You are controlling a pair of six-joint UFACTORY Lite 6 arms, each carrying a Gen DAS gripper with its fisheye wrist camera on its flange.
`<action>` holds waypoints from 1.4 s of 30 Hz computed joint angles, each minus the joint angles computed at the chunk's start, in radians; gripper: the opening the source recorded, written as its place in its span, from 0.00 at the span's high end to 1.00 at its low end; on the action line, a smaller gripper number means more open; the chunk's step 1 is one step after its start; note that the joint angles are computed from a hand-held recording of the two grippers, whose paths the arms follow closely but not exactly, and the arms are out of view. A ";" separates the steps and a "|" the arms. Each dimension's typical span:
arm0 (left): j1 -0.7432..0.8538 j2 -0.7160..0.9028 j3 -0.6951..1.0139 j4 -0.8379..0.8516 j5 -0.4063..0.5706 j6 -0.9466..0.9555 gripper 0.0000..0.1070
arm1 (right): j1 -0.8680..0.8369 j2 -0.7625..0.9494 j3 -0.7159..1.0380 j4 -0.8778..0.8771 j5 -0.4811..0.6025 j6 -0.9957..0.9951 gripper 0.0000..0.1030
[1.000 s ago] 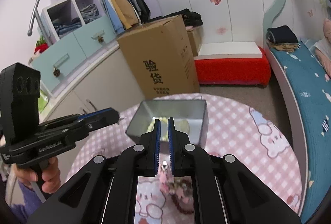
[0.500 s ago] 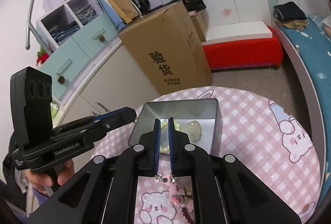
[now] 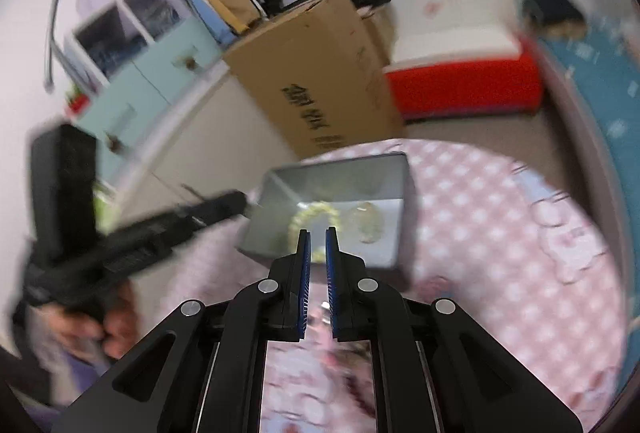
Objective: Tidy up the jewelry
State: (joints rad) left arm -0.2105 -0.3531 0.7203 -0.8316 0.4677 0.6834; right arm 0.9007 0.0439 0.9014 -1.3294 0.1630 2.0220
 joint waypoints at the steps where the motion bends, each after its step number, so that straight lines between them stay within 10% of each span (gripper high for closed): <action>1: -0.006 -0.038 -0.026 0.022 -0.004 -0.020 0.92 | 0.025 0.008 0.002 0.029 0.027 -0.032 0.89; 22: -0.012 -0.354 -0.286 0.196 0.006 -0.190 0.92 | 0.223 0.360 0.208 0.252 0.228 -0.270 0.89; 27: 0.009 -0.357 -0.295 0.164 0.020 -0.152 0.92 | 0.227 0.393 0.241 0.297 0.243 -0.318 0.62; 31: 0.008 -0.358 -0.297 0.164 0.022 -0.151 0.91 | 0.216 0.393 0.227 0.223 0.223 -0.238 0.63; 34: 0.010 -0.357 -0.298 0.159 0.023 -0.143 0.91 | 0.212 0.392 0.224 0.226 0.247 -0.254 0.83; 42: -0.001 -0.327 -0.247 0.130 0.036 -0.116 0.91 | 0.206 0.230 0.108 0.139 0.231 -0.168 0.84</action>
State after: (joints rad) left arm -0.2111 -0.6802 0.4737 -0.7015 0.5036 0.5675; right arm 1.1065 0.2738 1.0091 -1.1903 0.3938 1.8535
